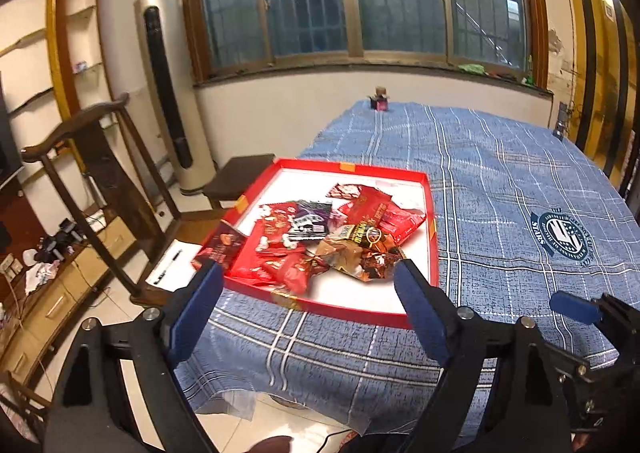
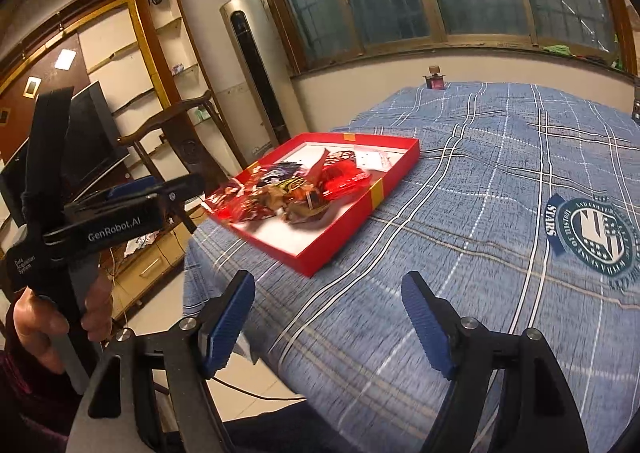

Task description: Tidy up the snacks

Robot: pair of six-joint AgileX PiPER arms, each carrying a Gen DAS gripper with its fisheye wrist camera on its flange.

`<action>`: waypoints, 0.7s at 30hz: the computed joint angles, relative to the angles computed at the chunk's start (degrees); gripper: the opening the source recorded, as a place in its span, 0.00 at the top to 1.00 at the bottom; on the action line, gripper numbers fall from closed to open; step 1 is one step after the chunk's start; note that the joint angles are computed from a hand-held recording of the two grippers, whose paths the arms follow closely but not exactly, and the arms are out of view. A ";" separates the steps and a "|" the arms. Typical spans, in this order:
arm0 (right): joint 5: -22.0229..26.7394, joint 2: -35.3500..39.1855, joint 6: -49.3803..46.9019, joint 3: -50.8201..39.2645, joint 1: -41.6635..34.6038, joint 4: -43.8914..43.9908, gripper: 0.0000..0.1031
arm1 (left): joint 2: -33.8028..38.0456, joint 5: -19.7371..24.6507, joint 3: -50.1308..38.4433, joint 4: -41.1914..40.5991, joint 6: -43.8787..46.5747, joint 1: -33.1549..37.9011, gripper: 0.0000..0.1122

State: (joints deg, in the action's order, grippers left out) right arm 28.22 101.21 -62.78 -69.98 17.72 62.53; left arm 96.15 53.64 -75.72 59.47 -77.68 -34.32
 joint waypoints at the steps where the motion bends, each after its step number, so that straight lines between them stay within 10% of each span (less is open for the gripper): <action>1: -0.30 -0.94 -0.92 1.14 0.21 0.52 0.24 | -0.36 1.08 0.39 0.90 -1.02 -0.79 0.22; 21: -2.85 -1.41 -2.03 2.87 4.02 -0.95 0.23 | -2.40 5.15 3.96 6.03 -7.44 -3.70 0.21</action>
